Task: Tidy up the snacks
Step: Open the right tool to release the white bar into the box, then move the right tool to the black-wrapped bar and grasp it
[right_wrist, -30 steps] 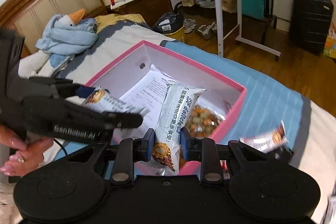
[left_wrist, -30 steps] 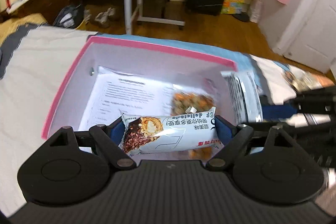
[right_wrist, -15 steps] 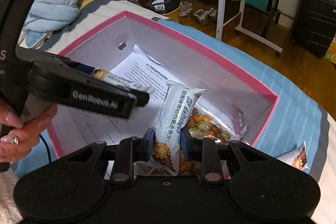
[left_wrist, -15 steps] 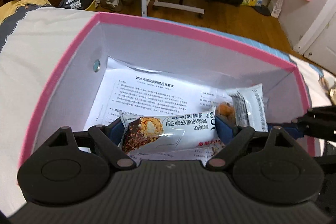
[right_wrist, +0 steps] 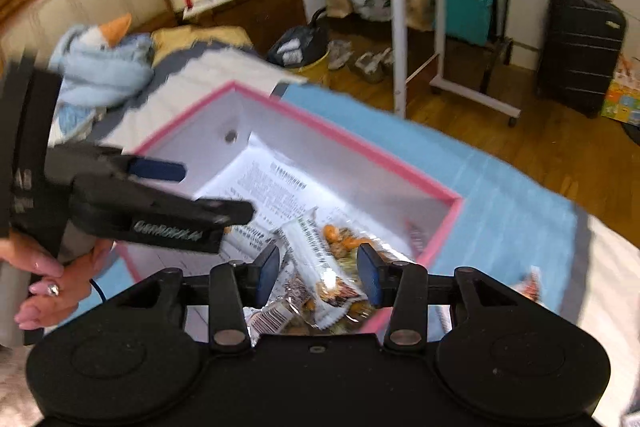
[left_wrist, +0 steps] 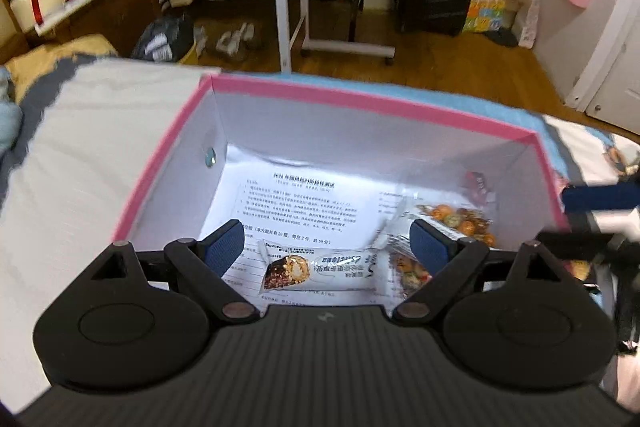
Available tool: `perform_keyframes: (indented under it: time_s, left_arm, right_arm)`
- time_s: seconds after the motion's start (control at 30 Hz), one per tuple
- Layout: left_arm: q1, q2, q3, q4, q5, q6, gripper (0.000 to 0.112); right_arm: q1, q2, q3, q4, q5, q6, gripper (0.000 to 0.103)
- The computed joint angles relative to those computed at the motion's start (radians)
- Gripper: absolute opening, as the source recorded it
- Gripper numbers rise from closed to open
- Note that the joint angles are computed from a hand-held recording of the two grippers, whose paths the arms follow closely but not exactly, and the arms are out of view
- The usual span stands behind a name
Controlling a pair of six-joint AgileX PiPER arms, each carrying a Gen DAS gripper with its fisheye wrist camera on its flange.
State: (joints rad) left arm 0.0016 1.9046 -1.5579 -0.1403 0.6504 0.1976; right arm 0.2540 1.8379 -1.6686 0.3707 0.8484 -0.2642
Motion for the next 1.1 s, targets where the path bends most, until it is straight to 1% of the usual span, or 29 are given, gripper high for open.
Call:
perform_keyframes:
  time_s: [0.13,0.2,0.3,0.37,0.4,0.43,0.5,0.53,0.67,0.77,0.87,0.9,1.0,1.1]
  left_arm:
    - [0.003,-0.13,0.094,-0.072,-0.002,0.07,0.09]
    - [-0.009,-0.194,0.14,-0.076,-0.002,0.089,0.09]
    - [-0.045,-0.299,0.239,-0.074,-0.044,0.123,0.09]
    - [-0.051,-0.361,0.314,-0.181,-0.093,0.219,0.09]
    - [-0.055,-0.385,0.337,-0.229,-0.098,0.259,0.09]
    - [-0.065,-0.4,0.348,-0.246,-0.094,0.272,0.09]
    - [-0.094,-0.427,0.37,-0.247,-0.1,0.268,0.09]
    - [-0.118,-0.436,0.375,-0.222,-0.1,0.239,0.09]
    - [-0.191,-0.449,0.4,-0.197,-0.102,0.218,0.089]
    - [-0.257,-0.443,0.419,-0.162,-0.105,0.188,0.088]
    - [-0.327,-0.431,0.444,-0.115,-0.112,0.145,0.088]
    - [-0.341,-0.424,0.449,-0.12,-0.114,0.146,0.088]
    - [-0.393,-0.377,0.45,-0.14,-0.113,0.13,0.088]
    - [-0.446,-0.327,0.453,-0.154,-0.136,0.117,0.088]
  right_arm:
    - [-0.07,-0.134,0.056,-0.008,0.048,0.017,0.055]
    - [-0.106,-0.193,0.083,-0.021,0.072,0.028,0.058]
    - [-0.173,-0.265,0.144,0.006,0.078,0.004,0.063]
    - [-0.215,-0.296,0.186,0.019,0.073,-0.008,0.064]
    - [-0.236,-0.308,0.206,0.027,0.069,-0.018,0.064]
    - [-0.257,-0.321,0.229,0.037,0.065,-0.027,0.064]
    - [-0.3,-0.342,0.273,0.058,0.064,-0.047,0.064]
    - [-0.32,-0.357,0.305,0.071,0.058,-0.066,0.064]
    - [-0.368,-0.378,0.391,0.103,0.044,-0.11,0.064]
    - [-0.396,-0.369,0.422,0.105,0.036,-0.118,0.065]
    - [-0.446,-0.396,0.496,0.131,0.03,-0.159,0.066]
    - [-0.458,-0.396,0.517,0.135,0.032,-0.162,0.066]
    - [-0.468,-0.377,0.552,0.081,0.024,-0.124,0.066]
    - [-0.485,-0.316,0.541,0.028,0.028,-0.062,0.066]
